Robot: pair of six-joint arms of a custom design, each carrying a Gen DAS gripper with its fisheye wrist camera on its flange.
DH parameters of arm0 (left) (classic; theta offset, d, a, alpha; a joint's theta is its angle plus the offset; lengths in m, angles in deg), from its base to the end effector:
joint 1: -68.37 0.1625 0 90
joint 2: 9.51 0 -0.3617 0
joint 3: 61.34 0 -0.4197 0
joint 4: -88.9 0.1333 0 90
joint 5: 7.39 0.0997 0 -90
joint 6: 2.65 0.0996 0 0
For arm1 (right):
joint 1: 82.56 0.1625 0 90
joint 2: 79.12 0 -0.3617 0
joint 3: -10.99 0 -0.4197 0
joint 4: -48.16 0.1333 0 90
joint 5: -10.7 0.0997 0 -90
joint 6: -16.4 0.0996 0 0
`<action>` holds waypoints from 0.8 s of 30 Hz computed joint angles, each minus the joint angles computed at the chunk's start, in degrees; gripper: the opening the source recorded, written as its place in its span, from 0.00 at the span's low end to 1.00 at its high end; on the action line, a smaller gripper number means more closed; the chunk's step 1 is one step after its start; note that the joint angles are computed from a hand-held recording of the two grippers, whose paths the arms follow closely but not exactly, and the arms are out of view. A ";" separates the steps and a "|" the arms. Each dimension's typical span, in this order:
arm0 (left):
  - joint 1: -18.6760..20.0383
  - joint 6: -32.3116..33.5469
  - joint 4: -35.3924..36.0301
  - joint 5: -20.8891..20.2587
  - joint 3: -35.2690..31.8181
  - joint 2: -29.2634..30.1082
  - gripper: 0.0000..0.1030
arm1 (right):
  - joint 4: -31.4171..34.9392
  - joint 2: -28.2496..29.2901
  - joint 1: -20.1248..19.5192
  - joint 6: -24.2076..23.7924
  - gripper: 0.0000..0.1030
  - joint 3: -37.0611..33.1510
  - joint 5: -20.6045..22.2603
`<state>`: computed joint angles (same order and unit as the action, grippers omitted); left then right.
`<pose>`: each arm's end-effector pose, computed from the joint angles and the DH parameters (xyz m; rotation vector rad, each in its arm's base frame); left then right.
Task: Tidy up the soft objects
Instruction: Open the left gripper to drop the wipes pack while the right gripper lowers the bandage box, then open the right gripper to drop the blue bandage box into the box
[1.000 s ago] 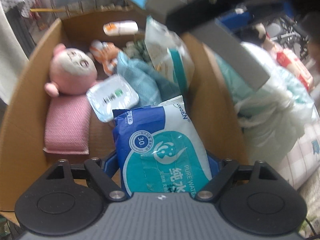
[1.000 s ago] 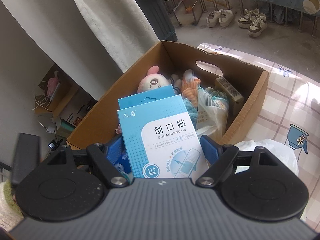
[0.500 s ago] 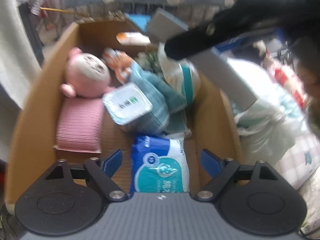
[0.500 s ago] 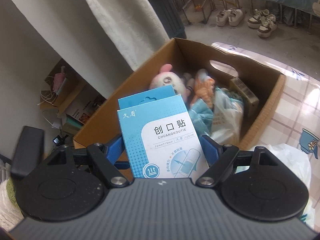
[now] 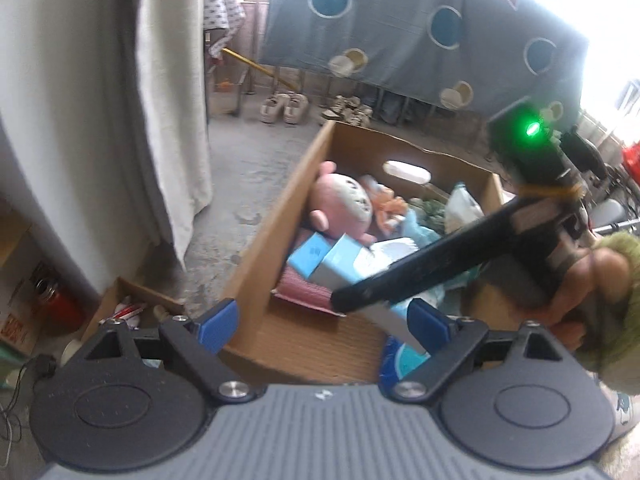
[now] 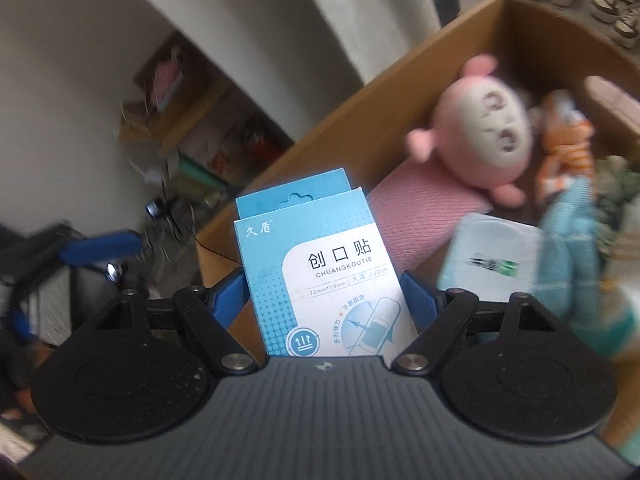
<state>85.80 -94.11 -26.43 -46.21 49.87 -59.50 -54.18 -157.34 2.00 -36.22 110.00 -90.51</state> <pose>-0.3936 -0.3446 -0.0373 -0.0249 2.2684 -0.9623 0.0612 -0.5588 0.2563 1.2300 -2.7619 -0.3393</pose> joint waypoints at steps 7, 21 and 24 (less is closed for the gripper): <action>-0.34 -3.65 0.91 0.04 2.54 -1.90 0.90 | -11.64 0.28 1.98 -8.05 0.80 10.15 -8.29; -2.44 -6.59 2.39 1.25 1.76 -0.30 0.94 | -6.75 -4.40 0.56 -7.47 0.81 8.49 -3.34; -3.98 -7.86 4.26 3.01 -0.46 1.78 0.98 | -5.97 -8.68 -0.53 -8.97 0.81 7.93 -0.23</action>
<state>81.82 -101.98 -22.18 -43.20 49.41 -57.71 -60.16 -166.02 1.47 -45.19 117.92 -90.74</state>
